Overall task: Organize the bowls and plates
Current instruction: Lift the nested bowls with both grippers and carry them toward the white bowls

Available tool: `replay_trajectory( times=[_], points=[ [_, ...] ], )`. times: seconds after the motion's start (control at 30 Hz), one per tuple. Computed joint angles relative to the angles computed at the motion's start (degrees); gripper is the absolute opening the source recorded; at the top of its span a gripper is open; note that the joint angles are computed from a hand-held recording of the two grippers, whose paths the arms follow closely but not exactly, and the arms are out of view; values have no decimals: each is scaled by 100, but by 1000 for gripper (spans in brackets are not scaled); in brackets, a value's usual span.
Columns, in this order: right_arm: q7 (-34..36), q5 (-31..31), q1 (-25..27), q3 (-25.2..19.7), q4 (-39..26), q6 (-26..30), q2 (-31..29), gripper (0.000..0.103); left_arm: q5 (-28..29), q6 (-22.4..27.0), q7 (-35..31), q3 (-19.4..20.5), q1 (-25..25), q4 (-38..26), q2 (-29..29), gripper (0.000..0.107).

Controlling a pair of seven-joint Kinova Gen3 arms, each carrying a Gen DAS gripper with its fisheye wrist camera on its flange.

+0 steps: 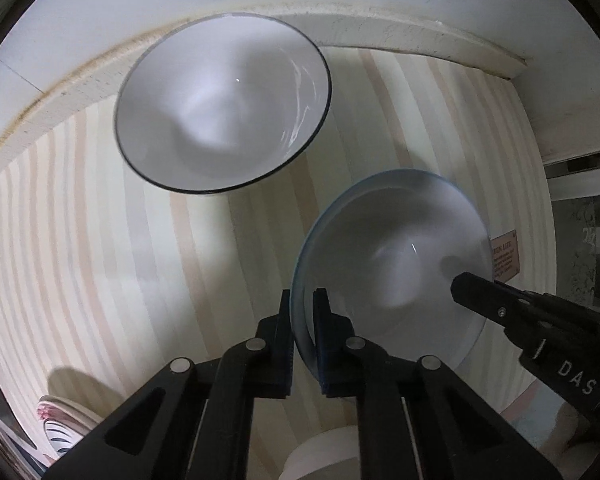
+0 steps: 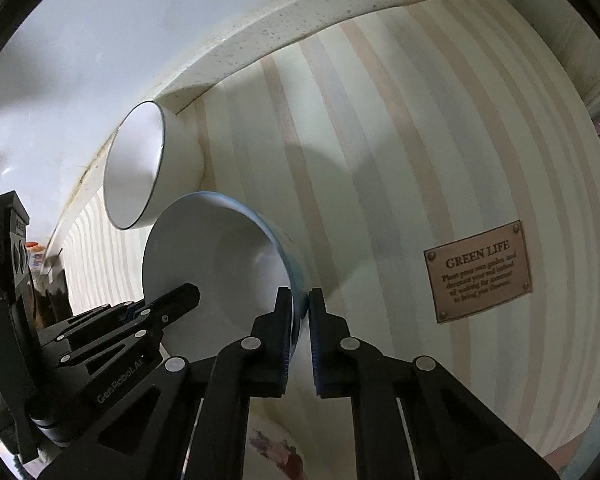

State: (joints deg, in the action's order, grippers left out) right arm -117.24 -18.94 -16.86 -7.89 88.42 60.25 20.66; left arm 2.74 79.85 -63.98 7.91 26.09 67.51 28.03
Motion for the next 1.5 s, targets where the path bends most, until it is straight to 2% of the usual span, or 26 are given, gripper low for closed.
replay_trajectory(
  times=[0.23,0.43,0.7,0.87,1.17,1.5],
  points=[
    [-6,190,-122,-12,-161,297,-312,10,29,149,-22,18,-90,118,-492,7],
    [-98,237,-276,-62,-189,558,-783,10,-68,269,154,71,39,187,-945,7],
    [-433,194,-509,-163,117,722,-1553,10,-207,333,252,233,151,557,-1553,7],
    [-658,139,-633,-243,375,727,-1878,10,-107,252,314,323,149,930,-1803,8],
    [-728,-46,-762,-318,903,544,-1998,10,105,116,344,417,115,1444,-1909,8],
    [-554,-285,-769,-302,1299,380,-1792,10,6,156,338,453,280,1528,-1617,8]
  ],
)
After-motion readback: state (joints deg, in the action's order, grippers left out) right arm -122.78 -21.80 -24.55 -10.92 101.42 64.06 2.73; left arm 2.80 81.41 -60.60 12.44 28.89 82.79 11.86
